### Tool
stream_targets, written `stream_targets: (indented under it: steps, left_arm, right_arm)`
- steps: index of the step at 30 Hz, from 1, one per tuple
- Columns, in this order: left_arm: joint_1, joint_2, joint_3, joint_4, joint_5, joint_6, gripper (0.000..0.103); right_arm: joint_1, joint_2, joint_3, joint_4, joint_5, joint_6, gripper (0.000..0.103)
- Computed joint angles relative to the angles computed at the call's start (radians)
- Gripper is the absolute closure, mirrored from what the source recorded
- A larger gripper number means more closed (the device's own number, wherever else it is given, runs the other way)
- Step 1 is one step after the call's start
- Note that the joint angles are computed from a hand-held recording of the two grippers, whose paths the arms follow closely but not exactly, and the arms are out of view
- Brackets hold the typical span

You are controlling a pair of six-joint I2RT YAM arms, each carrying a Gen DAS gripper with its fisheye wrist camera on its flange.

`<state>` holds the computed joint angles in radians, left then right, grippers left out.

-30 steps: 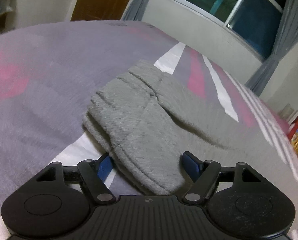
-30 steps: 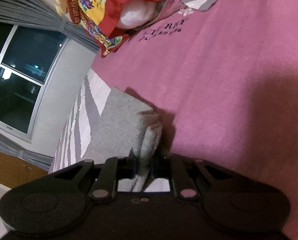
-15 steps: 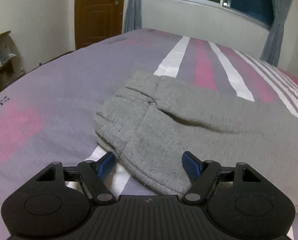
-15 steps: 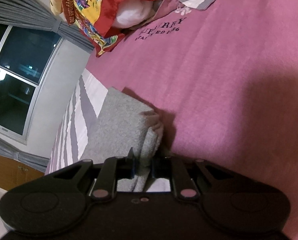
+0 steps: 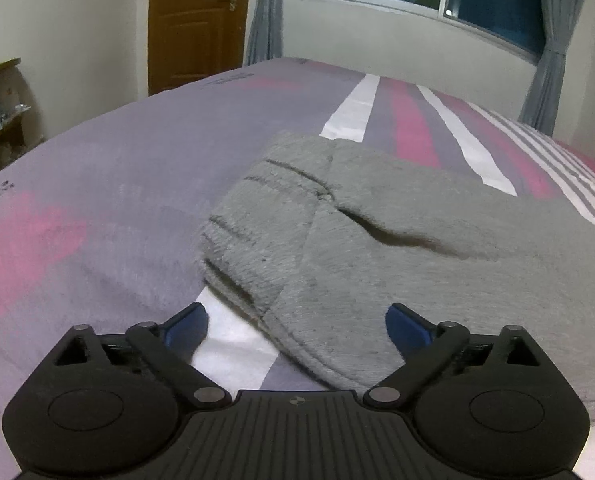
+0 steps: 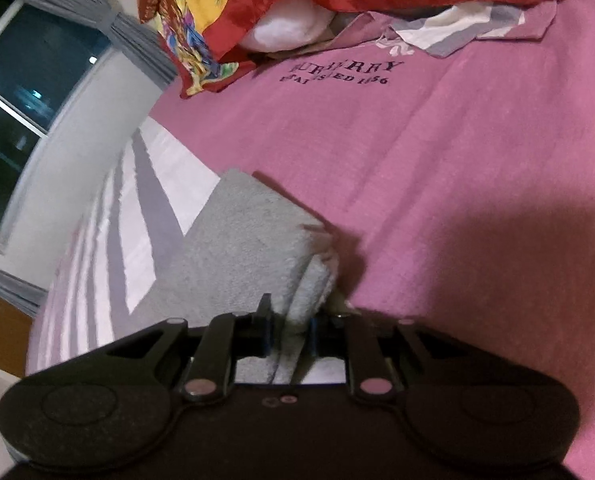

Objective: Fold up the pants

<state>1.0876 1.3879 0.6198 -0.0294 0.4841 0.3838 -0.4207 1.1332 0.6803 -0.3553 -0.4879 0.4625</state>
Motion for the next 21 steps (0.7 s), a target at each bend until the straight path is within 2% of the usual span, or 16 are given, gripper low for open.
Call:
stream_targets:
  steps: [5,9,12,17,21]
  left_arm:
    - [0.016,-0.003,0.026,-0.045,0.010,0.043,0.004]
    - [0.053,0.010,0.056,-0.088,0.046,0.085,0.004]
    - [0.078,0.004,0.075,-0.131,0.063,0.107,0.004]
    - [0.154,0.017,0.109,-0.208,0.135,0.184,0.004]
    - [0.220,0.050,0.128,-0.253,0.197,0.250,0.004]
  right_arm:
    - [0.001,0.003,0.010,-0.019,0.009,0.009,0.089]
    - [0.072,-0.040,0.047,-0.061,0.103,-0.039,0.090]
    - [0.130,-0.073,0.075,-0.056,0.147,-0.006,0.090]
    - [0.332,-0.064,0.193,-0.072,0.261,0.030,0.090]
    - [0.588,-0.008,0.307,-0.050,0.372,0.064,0.090]
